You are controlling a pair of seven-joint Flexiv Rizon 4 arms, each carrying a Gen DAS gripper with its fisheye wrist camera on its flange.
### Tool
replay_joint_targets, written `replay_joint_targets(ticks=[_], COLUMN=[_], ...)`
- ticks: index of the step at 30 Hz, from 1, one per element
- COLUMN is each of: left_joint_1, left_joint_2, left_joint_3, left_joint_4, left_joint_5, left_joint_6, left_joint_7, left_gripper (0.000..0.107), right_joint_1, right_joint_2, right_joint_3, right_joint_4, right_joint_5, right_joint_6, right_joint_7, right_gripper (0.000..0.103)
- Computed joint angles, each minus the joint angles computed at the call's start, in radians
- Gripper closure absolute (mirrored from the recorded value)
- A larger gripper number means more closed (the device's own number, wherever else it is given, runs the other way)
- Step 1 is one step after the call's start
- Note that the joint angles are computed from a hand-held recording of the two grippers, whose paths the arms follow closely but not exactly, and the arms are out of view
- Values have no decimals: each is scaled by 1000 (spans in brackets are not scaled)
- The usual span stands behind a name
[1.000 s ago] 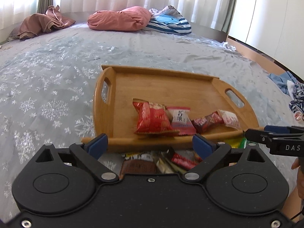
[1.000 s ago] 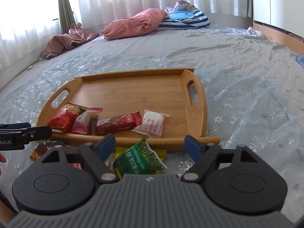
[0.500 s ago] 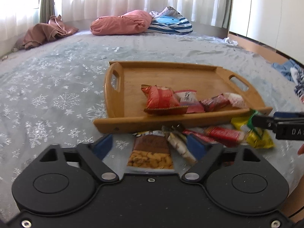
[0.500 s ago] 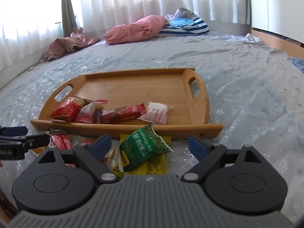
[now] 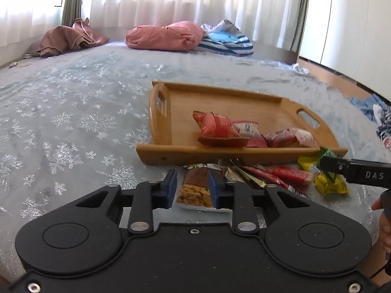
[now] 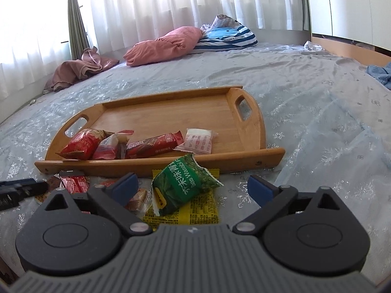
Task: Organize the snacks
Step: 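Grasp nut packet with left tool while right tool grasps green packet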
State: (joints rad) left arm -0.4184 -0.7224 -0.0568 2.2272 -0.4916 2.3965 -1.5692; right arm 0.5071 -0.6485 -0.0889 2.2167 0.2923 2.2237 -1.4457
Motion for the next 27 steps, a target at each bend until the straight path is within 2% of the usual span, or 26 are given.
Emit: replay_joint_targets(ticks=[6, 10, 14, 20, 23, 27], left_joint_1=[-3, -46, -58, -68, -88, -122], left_joint_2=[4, -14, -28, -45, -50, -64], left_joint_3=[8, 26, 22, 21, 30, 45], left_joint_4=[-1, -24, -55, -95, -104, -117], left_joint_5=[9, -38, -77, -107, -133, -179], left_joint_6=[-53, -58, -66, -94, -105, -102], left_joint_7=[30, 65, 79, 98, 122, 163], left_gripper=[77, 71, 70, 69, 63, 61], right_joint_1=[1, 24, 43, 37, 29, 27], right_joint_2=[-2, -8, -12, -11, -11, -13], right_joint_3=[6, -2, -8, 9, 19, 21], right_joint_4=[-5, -10, -12, -12, -14, -17], right_joint_5=[-2, 28, 47, 50, 44, 44], right_joint_6=[-3, 7, 18, 22, 19, 17], right_joint_7=[4, 13, 8, 25, 40, 58], right_gripper=[2, 3, 3, 6, 10, 14])
